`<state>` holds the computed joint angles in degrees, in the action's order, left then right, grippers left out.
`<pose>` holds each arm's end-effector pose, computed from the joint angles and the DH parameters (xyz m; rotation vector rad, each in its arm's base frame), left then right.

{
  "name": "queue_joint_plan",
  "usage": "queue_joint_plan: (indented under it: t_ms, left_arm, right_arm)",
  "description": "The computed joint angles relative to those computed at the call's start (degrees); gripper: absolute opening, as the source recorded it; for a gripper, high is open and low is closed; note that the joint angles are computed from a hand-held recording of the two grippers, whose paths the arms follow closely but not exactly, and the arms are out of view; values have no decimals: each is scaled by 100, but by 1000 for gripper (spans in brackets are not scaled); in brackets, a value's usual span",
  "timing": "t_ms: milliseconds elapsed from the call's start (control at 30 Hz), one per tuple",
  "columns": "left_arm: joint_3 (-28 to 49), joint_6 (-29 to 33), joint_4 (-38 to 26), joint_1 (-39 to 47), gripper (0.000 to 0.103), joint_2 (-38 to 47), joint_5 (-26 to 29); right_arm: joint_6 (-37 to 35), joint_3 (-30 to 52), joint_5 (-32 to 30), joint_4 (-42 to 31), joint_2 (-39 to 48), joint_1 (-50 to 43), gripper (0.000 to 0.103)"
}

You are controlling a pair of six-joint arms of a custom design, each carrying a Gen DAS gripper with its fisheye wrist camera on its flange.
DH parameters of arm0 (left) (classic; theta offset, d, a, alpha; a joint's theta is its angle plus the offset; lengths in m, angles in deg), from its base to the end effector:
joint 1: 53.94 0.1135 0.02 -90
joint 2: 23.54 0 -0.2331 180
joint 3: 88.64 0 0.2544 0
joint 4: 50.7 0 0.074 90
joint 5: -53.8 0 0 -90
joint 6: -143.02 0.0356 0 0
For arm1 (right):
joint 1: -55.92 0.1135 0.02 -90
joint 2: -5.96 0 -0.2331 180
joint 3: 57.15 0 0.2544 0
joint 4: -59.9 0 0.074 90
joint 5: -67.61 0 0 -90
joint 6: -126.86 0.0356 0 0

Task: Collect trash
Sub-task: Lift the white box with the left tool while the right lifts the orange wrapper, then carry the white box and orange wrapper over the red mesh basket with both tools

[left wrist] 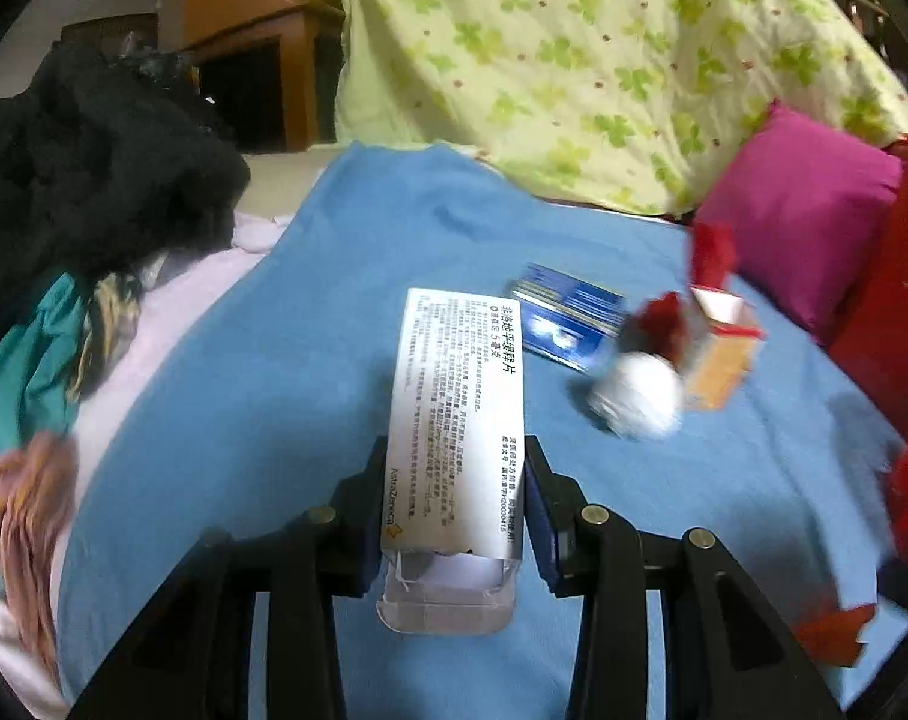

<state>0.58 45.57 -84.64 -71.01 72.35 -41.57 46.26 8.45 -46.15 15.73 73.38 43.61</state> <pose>0.3639 -0.1083 0.2446 0.1421 2.2742 -0.1180 0.2559 -0.0412 0.2440 0.2439 2.3219 0.4653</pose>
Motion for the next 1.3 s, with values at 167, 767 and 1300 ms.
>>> queue_joint_plan:
  t_ms: [167, 767, 1300]
  left_arm:
    - [-706, 72, -262, -449, 41, -1012, -224]
    - [-1275, 19, -1186, -984, 42, -2447, -446]
    - [-978, 18, -1500, -1287, 42, -2663, -628]
  right_arm:
    - [-153, 79, -373, -373, -683, -358, 32]
    - [-775, -283, -1006, -1281, -251, -594, 68]
    - [-737, -610, -547, -829, -890, -537, 32]
